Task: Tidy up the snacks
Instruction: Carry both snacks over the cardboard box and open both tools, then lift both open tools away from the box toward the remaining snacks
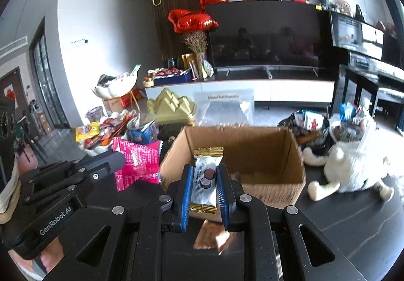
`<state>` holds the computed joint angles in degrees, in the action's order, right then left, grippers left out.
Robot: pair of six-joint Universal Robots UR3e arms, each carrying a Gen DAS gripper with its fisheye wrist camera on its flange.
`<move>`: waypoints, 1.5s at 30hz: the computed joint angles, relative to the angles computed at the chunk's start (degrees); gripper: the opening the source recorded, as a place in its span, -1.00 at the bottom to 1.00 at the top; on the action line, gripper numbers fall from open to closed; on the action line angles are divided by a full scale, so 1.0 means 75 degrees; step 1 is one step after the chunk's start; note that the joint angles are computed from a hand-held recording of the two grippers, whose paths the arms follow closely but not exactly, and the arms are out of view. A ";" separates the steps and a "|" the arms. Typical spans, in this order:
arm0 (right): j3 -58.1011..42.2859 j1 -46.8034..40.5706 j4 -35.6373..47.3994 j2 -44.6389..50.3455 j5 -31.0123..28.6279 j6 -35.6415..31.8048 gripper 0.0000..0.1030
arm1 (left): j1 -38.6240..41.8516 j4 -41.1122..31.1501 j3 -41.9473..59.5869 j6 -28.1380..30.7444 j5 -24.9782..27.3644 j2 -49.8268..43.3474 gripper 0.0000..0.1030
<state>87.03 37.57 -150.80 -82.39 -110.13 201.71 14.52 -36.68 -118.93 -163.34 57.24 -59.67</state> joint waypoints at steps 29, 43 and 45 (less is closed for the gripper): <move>0.0149 -0.1453 0.0414 -0.0042 0.0856 -0.0546 -0.34 | -0.2084 0.0720 0.1903 -0.0545 0.2173 -0.2745 -0.40; 0.1929 0.0094 0.0236 -0.1948 -0.0510 0.0157 -0.25 | -0.1800 -0.0477 0.0107 -0.0301 0.1314 0.0396 -0.12; 0.2155 0.0316 0.0299 -0.2174 -0.0721 0.0329 -0.16 | -0.1890 -0.0639 -0.0137 -0.0346 0.1345 0.0841 -0.09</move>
<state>103.20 39.94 -148.56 -98.70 -115.54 204.18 0.34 -41.48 -119.96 -165.94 67.32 -53.36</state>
